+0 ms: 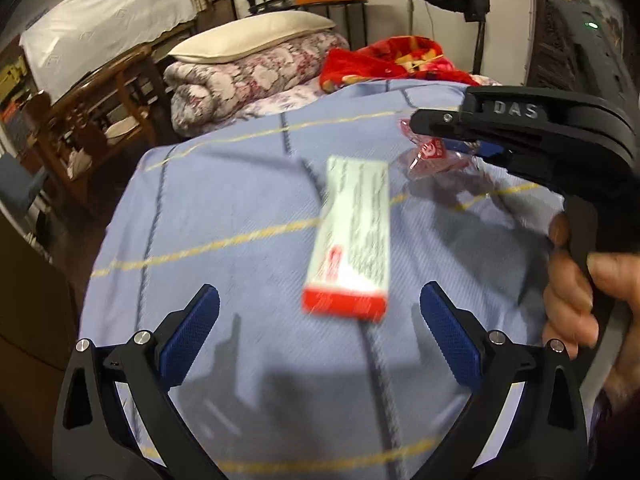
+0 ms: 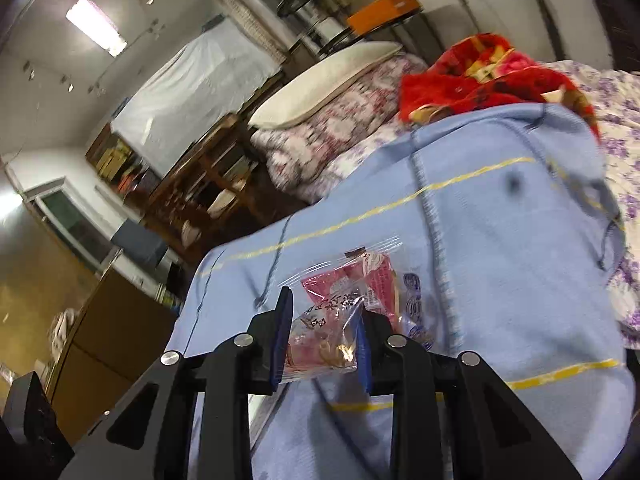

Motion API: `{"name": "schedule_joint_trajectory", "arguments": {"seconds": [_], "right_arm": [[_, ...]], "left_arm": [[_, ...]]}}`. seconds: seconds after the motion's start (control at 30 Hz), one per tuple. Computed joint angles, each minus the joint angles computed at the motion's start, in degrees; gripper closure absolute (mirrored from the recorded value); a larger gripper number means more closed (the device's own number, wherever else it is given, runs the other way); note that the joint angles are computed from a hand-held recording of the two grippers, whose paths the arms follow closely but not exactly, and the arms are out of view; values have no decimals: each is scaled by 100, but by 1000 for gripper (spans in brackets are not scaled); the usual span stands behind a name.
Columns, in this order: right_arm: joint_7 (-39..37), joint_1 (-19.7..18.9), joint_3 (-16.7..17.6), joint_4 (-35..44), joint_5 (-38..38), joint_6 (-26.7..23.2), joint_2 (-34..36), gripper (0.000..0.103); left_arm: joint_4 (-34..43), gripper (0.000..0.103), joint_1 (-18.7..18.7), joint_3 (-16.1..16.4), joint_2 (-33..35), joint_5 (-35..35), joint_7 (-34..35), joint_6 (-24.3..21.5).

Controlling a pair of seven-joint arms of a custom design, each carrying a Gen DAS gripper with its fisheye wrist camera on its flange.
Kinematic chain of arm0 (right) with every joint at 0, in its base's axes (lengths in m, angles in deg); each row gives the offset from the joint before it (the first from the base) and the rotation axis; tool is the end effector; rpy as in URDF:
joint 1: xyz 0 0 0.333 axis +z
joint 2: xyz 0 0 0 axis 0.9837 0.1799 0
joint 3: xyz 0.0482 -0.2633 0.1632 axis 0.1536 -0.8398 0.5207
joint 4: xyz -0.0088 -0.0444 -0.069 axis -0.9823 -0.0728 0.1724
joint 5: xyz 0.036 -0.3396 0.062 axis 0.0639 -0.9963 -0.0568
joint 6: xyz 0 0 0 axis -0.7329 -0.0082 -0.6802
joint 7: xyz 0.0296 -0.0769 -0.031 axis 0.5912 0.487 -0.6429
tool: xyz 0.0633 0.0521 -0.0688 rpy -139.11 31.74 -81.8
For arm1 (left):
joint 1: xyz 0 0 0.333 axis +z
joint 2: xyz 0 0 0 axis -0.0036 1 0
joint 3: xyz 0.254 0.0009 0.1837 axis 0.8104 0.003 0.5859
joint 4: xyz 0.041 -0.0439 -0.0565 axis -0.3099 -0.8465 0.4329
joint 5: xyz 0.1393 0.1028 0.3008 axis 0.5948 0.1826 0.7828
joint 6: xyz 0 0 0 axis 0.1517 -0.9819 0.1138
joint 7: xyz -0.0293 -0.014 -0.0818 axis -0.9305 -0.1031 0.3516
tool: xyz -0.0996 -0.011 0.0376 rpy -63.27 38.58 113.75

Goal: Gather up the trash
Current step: 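Lower the right tool onto the clear snack bag and close it, then grasp the white Betaloc medicine box with the left tool while the right holds the bag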

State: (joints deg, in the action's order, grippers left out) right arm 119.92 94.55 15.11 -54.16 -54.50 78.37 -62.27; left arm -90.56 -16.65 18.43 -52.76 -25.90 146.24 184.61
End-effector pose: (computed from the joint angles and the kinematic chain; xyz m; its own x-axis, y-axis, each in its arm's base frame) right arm 0.5022 0.1688 0.7773 -0.1341 -0.7967 -0.5893 -0.5653 0.5499 -0.6148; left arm 0.4558 -0.2530 0.8008 -0.4766 -0.8691 -0.1323 -0.6332 0.4437 -0.6342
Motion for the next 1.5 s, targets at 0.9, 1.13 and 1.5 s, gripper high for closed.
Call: {"name": "schedule_joint_trajectory", "arguments": {"seconds": [0.9, 1.13, 1.5], "right_arm": [[26, -82, -86, -90, 585, -107, -10, 70], [-87, -94, -98, -81, 767, -98, 17, 66], [-489, -7, -33, -175, 399, 569, -51, 83]], "left_arm": [[1143, 58, -39, 222, 920, -870, -141, -227], [890, 58, 223, 270, 597, -1065, -230, -192], [281, 58, 590, 334, -159, -1168, -201, -90]]}}
